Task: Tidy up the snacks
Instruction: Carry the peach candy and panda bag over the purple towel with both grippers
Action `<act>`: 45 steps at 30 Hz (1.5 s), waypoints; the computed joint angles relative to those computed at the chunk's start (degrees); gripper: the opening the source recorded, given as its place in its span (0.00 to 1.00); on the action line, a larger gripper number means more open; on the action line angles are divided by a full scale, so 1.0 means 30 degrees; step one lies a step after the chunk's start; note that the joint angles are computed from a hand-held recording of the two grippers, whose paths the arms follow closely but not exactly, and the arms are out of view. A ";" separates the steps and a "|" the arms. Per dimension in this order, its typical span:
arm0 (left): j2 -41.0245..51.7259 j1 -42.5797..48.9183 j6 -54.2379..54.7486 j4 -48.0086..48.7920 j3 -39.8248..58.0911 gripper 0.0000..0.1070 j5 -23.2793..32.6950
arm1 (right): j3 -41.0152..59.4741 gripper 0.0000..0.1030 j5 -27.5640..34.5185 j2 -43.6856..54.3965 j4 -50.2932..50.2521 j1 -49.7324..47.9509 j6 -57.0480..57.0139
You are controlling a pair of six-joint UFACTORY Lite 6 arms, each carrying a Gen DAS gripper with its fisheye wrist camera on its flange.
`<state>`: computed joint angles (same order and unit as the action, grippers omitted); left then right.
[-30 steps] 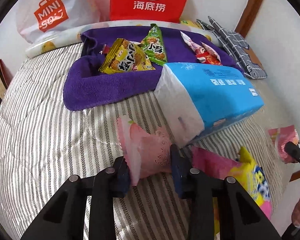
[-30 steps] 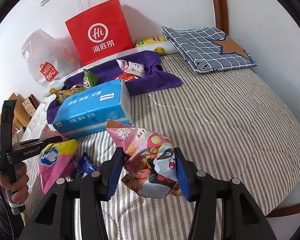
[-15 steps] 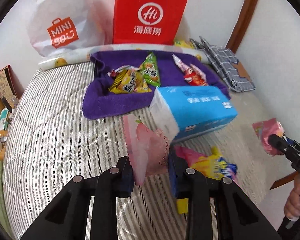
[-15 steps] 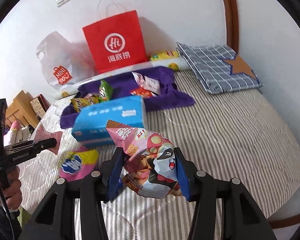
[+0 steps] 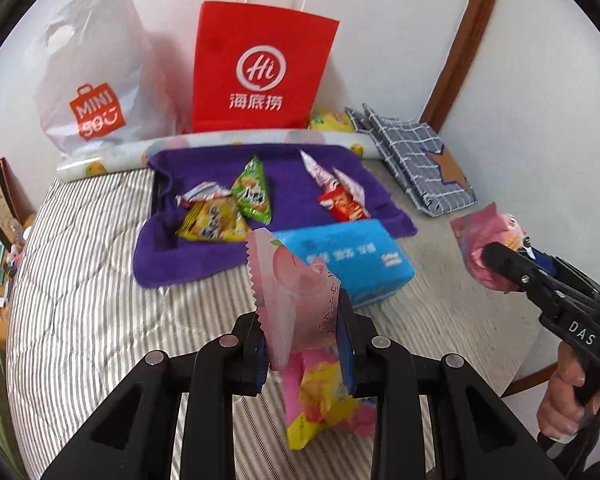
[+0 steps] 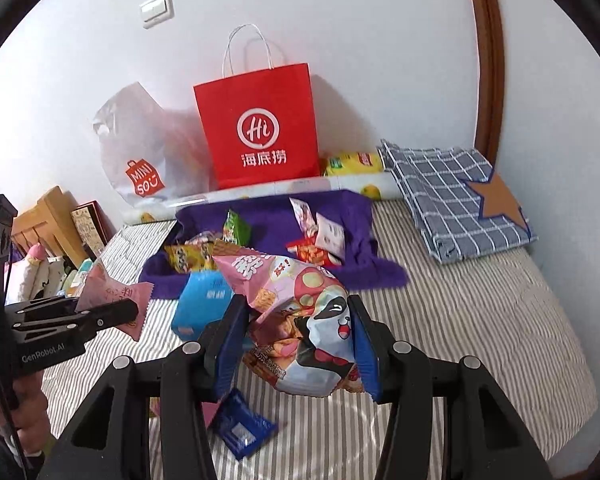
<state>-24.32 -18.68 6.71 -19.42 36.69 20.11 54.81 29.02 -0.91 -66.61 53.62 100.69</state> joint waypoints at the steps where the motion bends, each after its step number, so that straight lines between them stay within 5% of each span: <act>1: 0.0325 -0.0041 -0.0036 0.0037 0.0402 0.26 -0.0022 | 0.0114 0.46 -0.0058 0.0043 0.0028 -0.0104 -0.0116; 21: 0.8878 0.3370 0.3331 -0.2136 0.9010 0.26 0.0066 | 0.7418 0.46 -0.3377 0.6027 0.3162 -0.4998 -0.6921; 36: 1.7792 0.3940 0.1440 -0.0589 1.7940 0.26 0.1209 | 1.8566 0.46 -0.3789 1.6330 1.6163 -0.7111 -2.1334; 45: 2.1545 0.3673 -0.0373 0.1114 2.1292 0.27 0.1630 | 2.1575 0.46 -0.2882 1.9526 1.9927 -0.7777 -2.5101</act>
<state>40.32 -7.66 5.59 -16.08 100.56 25.00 119.54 20.38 57.67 -6.83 30.29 25.39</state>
